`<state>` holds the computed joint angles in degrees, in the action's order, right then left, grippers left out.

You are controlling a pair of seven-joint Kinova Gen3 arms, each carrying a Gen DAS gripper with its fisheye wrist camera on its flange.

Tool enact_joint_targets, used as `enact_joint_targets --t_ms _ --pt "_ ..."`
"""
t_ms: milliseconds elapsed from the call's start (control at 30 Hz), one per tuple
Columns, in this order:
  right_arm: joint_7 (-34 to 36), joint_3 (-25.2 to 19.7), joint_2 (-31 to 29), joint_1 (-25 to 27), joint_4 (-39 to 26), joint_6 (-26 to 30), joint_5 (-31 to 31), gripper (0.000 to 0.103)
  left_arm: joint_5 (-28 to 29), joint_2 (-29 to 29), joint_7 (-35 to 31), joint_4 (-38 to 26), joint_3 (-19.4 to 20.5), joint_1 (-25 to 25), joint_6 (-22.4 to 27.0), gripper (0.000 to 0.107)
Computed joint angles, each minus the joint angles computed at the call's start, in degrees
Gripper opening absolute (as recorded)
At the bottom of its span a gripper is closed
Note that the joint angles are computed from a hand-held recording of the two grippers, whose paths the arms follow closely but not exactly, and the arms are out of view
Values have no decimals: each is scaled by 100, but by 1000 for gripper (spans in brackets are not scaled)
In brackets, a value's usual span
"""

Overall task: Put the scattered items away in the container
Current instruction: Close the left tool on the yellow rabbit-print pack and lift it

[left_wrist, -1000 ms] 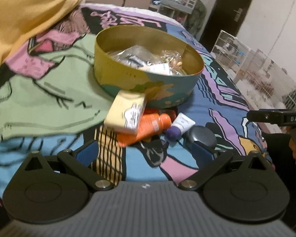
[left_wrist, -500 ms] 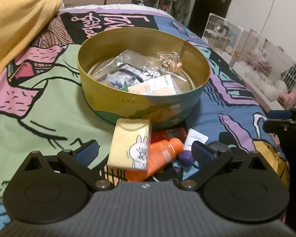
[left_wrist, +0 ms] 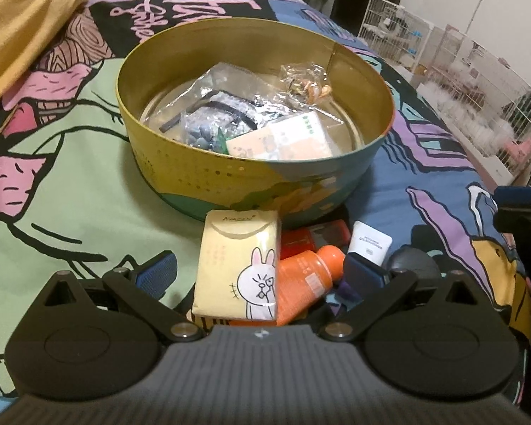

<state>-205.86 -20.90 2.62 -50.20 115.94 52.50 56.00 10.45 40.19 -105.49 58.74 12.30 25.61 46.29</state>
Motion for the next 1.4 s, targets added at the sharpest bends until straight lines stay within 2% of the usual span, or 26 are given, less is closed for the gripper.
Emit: enact_joint_targets --t_ms 300,433,500,533,567,967,1100,1400 --pt "79 73 84 35 -46 -97 -104 103 -43 323 436 -485 -145 96 322 102" --pt "132 114 116 53 -57 -154 -155 103 54 483 669 -690 -100 77 514 83" --pt "201 131 142 51 -85 -156 -182 103 138 469 708 -650 -50 50 459 72" --pt "232 139 158 48 -103 -154 -194 103 220 472 687 -644 19 -4 475 60" --pt "250 147 170 41 -116 -149 -202 103 359 494 654 -657 124 -98 535 52" --pt "131 152 134 6 -59 -129 -154 103 355 -250 802 521 44 -80 -167 51" --pt "197 146 125 20 -61 -134 -210 103 572 -642 727 1147 204 -315 -619 51" --pt "172 129 114 2 -56 -113 -219 103 953 -1286 603 1935 378 -626 -1287 51"
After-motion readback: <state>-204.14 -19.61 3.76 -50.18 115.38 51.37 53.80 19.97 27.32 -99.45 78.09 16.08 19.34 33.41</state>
